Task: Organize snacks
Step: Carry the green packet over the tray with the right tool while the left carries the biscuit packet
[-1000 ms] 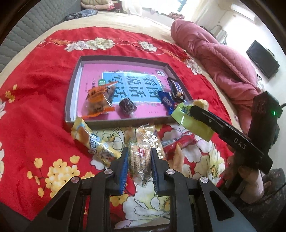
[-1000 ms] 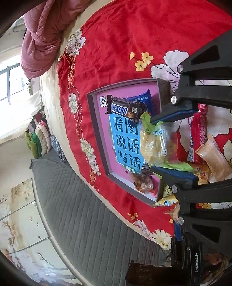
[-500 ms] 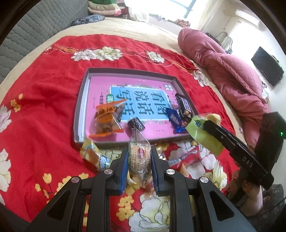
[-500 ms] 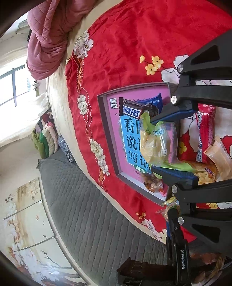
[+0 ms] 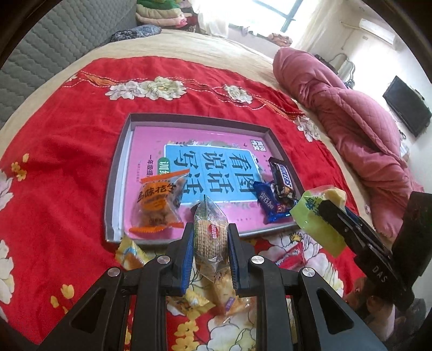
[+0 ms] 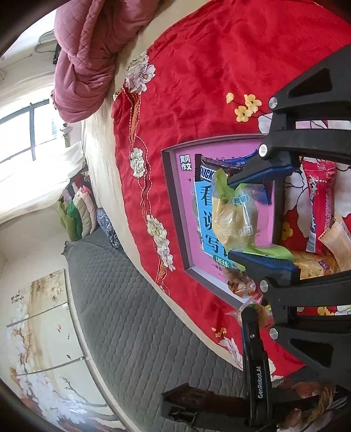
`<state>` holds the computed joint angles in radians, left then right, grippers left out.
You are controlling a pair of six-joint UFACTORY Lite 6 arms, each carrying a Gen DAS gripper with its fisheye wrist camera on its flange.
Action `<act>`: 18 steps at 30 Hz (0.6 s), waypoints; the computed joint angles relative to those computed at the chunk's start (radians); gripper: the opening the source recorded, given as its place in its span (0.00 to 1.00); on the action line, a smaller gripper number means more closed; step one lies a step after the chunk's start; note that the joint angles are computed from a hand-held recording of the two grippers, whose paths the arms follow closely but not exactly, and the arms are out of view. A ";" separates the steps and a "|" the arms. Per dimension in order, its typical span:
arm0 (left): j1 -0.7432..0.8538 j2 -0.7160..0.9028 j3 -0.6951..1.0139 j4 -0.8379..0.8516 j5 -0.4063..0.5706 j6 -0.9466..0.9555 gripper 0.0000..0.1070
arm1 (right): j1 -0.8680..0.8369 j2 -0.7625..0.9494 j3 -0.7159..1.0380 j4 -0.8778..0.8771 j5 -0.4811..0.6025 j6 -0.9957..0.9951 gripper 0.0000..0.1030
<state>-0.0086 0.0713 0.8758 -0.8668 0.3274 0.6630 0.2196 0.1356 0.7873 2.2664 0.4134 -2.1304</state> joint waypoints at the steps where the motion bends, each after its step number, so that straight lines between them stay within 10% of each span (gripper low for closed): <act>1: -0.003 0.007 0.007 0.008 -0.005 -0.008 0.22 | 0.002 0.001 0.000 0.015 -0.001 -0.015 0.45; 18: -0.037 0.154 0.120 0.030 -0.078 -0.044 0.22 | -0.002 0.053 0.047 0.083 -0.014 -0.083 0.46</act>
